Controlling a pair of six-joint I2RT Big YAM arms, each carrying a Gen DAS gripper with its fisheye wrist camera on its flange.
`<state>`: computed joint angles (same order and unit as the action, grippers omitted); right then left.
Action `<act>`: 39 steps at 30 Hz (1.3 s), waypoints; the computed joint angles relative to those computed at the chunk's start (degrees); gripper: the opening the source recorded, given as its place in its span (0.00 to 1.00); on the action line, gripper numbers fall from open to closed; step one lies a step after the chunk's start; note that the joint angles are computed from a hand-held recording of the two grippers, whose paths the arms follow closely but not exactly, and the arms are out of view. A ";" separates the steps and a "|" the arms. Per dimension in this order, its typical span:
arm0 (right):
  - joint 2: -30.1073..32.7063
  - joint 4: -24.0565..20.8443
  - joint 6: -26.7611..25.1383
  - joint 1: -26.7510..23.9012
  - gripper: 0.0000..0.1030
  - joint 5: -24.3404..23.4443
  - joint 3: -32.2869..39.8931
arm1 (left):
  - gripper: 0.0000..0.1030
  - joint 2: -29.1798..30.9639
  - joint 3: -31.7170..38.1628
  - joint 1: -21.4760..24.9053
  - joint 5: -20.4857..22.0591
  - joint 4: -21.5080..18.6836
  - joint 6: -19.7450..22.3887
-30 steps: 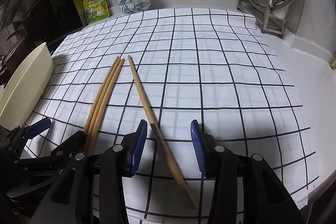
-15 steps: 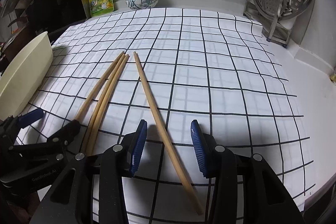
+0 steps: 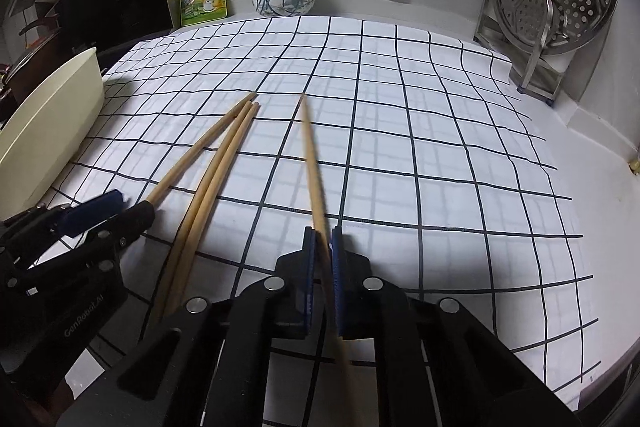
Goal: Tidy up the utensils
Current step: 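Close the left tool on a chopstick while the right tool grasps another chopstick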
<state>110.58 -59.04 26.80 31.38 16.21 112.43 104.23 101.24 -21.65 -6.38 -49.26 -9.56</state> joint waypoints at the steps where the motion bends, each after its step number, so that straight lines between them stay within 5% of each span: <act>1: -0.08 0.17 0.10 -0.04 0.06 -0.13 -0.14 | 0.09 0.05 0.15 0.07 0.41 -0.26 -0.07; 39: -7.19 8.41 4.91 0.08 0.06 -0.23 -6.80 | 0.07 -5.66 -1.78 0.37 1.04 -0.34 0.93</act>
